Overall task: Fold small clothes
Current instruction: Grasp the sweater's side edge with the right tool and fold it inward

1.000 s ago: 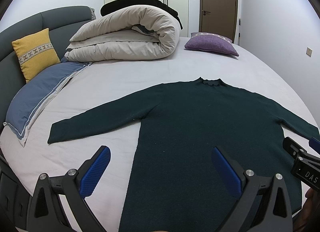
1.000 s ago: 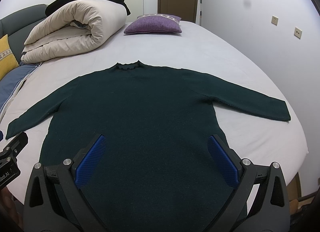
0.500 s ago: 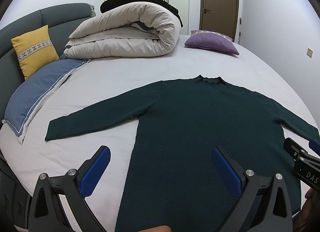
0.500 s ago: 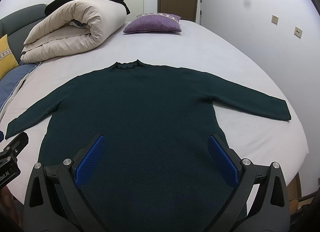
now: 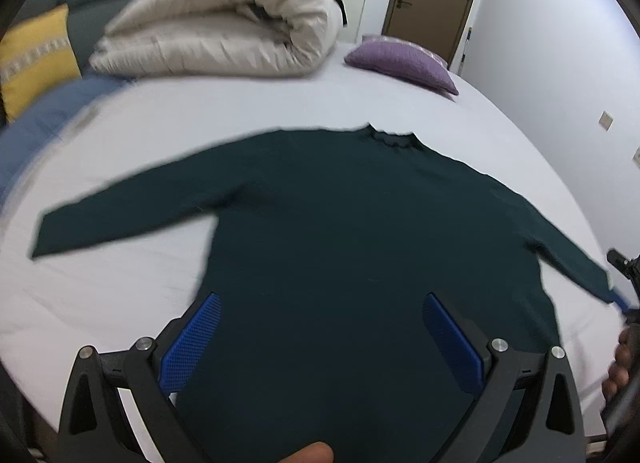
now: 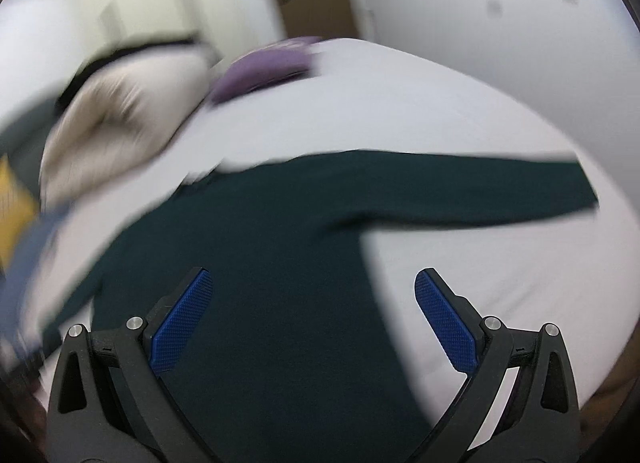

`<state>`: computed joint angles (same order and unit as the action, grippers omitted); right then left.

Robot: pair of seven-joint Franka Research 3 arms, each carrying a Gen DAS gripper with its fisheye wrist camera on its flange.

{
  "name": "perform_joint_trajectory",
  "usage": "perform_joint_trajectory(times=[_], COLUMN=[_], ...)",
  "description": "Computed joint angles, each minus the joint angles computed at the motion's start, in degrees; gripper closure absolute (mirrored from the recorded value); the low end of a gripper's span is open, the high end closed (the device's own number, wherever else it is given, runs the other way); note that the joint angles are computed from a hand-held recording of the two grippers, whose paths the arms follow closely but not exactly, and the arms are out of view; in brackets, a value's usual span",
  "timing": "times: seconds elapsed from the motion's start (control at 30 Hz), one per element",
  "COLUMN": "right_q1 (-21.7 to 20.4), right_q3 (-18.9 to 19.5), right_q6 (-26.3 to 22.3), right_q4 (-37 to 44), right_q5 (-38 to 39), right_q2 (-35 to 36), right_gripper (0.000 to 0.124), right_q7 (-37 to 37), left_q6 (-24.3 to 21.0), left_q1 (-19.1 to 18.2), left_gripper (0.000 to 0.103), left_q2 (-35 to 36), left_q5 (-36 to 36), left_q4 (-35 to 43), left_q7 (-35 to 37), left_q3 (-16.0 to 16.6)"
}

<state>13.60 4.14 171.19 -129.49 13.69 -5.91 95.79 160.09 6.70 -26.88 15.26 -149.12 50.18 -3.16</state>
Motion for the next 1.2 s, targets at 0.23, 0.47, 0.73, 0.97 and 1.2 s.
perform_joint_trajectory(times=[0.23,0.47,0.73,0.97,1.2], right_q1=[-9.5,-20.4,-22.8,-16.1,-5.7], right_q3=[-10.7,-6.0,-4.5,-2.2,5.8], right_q6=[-8.5,-13.4,-16.4,-12.9,-19.6], right_q4=[12.8,23.6,35.2,41.4,54.4], right_q5=[43.7,55.7,45.3,28.6,21.1], right_q2=[12.4,22.4,31.4,31.6,37.8], right_gripper=[0.036,0.05,0.109,0.113,0.113], right_q7=[-18.6,-27.5,-21.6,-16.2,-22.0], left_q6=[8.2,5.5,7.2,6.4,5.2], left_q1=[-2.1,-8.9,-10.4,-7.8,-5.4], left_gripper=[0.0,0.0,0.0,0.005,0.009], left_q2=[10.6,19.0,21.1,21.1,19.9], left_q5=[-2.7,-19.2,-47.0,-65.4,-75.5], left_q4=[4.8,12.7,14.0,15.2,15.4], left_q7=[3.0,16.0,39.3,54.1,63.1], left_q3=[1.6,5.9,6.8,6.3,6.6])
